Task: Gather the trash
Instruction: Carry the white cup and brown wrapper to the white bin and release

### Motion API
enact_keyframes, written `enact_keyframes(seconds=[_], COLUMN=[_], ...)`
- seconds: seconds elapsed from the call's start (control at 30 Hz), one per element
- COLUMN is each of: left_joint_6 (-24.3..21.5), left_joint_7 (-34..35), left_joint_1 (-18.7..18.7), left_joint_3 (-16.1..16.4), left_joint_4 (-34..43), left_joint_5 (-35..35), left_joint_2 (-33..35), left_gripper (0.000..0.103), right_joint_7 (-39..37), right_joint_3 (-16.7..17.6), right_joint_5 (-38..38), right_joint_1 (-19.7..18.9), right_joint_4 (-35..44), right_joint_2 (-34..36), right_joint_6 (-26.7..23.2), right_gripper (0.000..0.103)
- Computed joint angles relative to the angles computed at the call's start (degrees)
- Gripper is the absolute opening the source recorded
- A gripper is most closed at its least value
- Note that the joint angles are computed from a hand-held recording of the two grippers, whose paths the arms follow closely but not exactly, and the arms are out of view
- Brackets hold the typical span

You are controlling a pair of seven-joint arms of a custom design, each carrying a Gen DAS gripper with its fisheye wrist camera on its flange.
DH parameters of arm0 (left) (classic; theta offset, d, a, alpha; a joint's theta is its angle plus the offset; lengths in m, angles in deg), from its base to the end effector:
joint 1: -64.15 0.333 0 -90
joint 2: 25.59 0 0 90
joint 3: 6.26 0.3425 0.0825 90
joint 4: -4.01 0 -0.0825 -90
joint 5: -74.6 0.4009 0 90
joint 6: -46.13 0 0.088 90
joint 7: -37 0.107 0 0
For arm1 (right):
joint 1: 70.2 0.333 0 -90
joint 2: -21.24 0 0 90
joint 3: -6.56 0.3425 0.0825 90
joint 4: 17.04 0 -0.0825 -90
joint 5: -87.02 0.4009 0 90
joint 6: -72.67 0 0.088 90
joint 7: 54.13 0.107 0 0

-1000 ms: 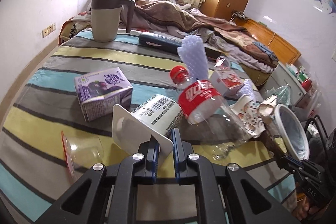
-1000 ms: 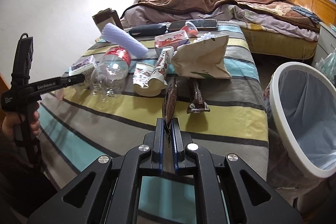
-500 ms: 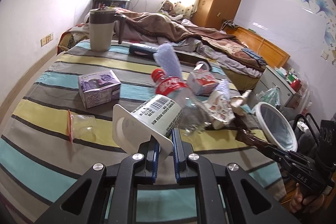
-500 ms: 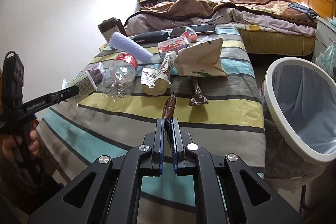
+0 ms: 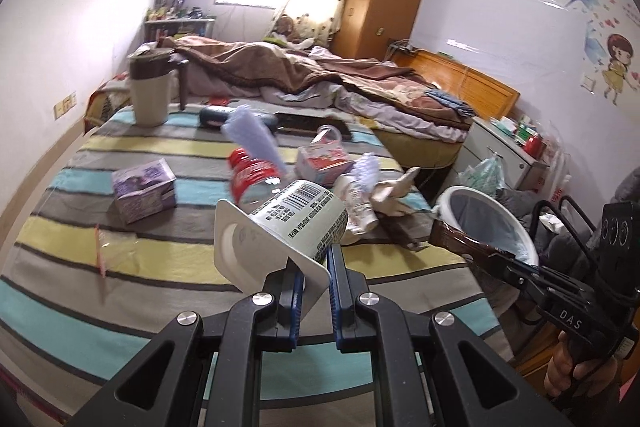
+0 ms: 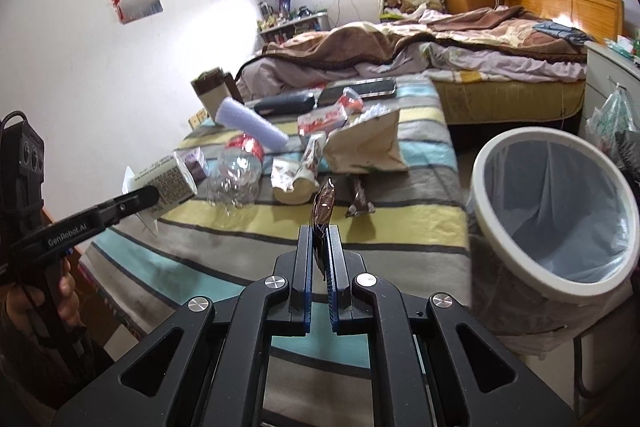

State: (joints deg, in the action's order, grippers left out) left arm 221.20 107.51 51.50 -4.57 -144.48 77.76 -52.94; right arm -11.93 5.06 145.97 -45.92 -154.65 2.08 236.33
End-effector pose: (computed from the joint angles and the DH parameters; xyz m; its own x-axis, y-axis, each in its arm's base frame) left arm 0.4314 -0.0865 0.5464 -0.0188 -0.9712 0.2377 -0.6097 -0.1773 -0.7725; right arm 0.4635 0.1431 0.5286 0.4474 -0.8456 -0.2911 -0.6464 -0.0808 -0.7587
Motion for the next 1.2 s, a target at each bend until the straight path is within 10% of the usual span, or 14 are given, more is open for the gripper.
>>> enact_keyframes(seconds=[0.53,0.87,1.2], left_joint_6=[-0.05,-1.83,-6.52], left_joint_7=[5.17,20.44,27.34], left_joint_1=[-7.58,-14.95,-11.56], left_joint_3=[-1.39,-1.29,-8.28], left_joint_4=[11.3,22.13,32.14], left_joint_5=[-3.48,-18.09,-23.4], left_joint_2=[10.13,19.8,28.84], left_gripper=[0.012,0.012,0.012], right_joint_7=[0.78,7.99,16.42], right_joint_3=[-2.94,-3.87,-4.37], right_joint_5=[0.33,-6.81,-14.98], right_joint_1=[-1.5,-5.41,-9.26], right_joint_4=[-1.15,-1.59,-1.81], right_joint_2=[-2.27,-1.14,1.47], right_joint_6=[6.39,10.39,9.95], right_gripper=[0.008,0.008,0.008])
